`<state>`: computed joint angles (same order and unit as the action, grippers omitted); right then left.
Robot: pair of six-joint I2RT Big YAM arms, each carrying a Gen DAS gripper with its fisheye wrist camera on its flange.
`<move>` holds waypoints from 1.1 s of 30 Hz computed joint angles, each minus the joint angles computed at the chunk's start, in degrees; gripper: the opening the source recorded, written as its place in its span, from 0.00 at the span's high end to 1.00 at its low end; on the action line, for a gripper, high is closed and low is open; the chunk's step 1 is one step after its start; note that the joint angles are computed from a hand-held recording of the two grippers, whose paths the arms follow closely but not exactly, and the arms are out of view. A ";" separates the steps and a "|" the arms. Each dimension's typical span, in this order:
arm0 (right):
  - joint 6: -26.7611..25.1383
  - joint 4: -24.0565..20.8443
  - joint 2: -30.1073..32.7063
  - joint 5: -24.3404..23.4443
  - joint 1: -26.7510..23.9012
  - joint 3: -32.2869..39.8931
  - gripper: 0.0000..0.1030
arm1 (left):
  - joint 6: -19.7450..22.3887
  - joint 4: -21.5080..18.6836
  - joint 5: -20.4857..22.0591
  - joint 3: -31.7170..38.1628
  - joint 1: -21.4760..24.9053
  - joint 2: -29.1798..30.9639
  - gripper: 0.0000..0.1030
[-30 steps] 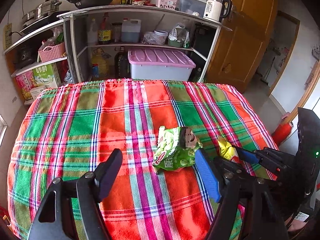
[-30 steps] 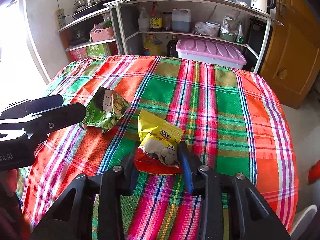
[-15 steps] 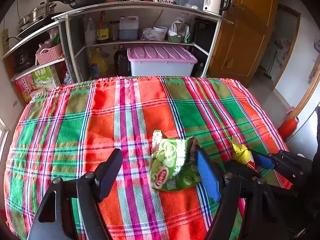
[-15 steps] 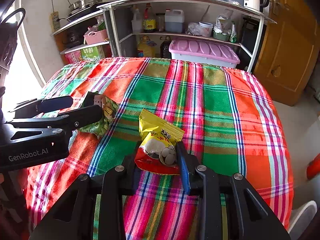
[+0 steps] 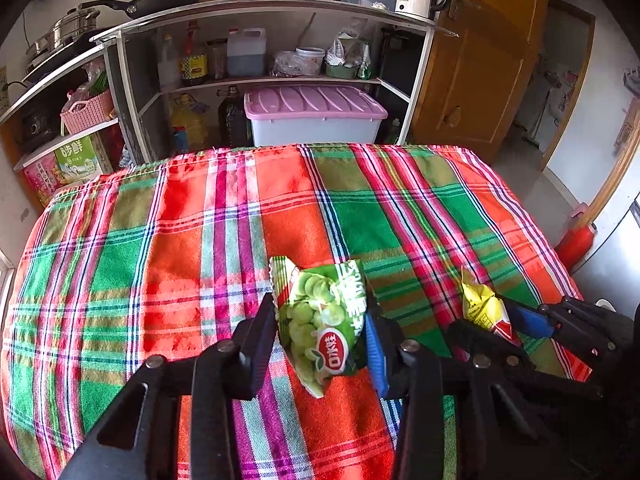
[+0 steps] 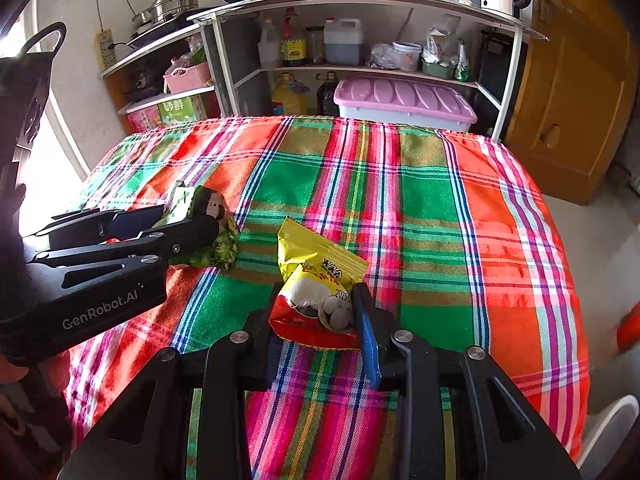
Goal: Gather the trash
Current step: 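Grasp the yellow wrapper with the right tool while the left grasps the green chip bag, then carry the yellow wrapper and green chip bag over the bin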
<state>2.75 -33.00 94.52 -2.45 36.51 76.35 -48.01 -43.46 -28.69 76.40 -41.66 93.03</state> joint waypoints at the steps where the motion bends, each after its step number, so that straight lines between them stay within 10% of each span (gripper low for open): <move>1: 0.04 -0.02 -0.02 -0.06 -0.03 -0.02 0.67 | -0.01 -0.08 -0.14 0.07 -0.03 0.06 0.60; 33: 2.30 4.27 -20.57 2.42 -6.28 -15.54 0.68 | 1.97 -3.23 -7.41 12.13 -12.17 3.46 0.61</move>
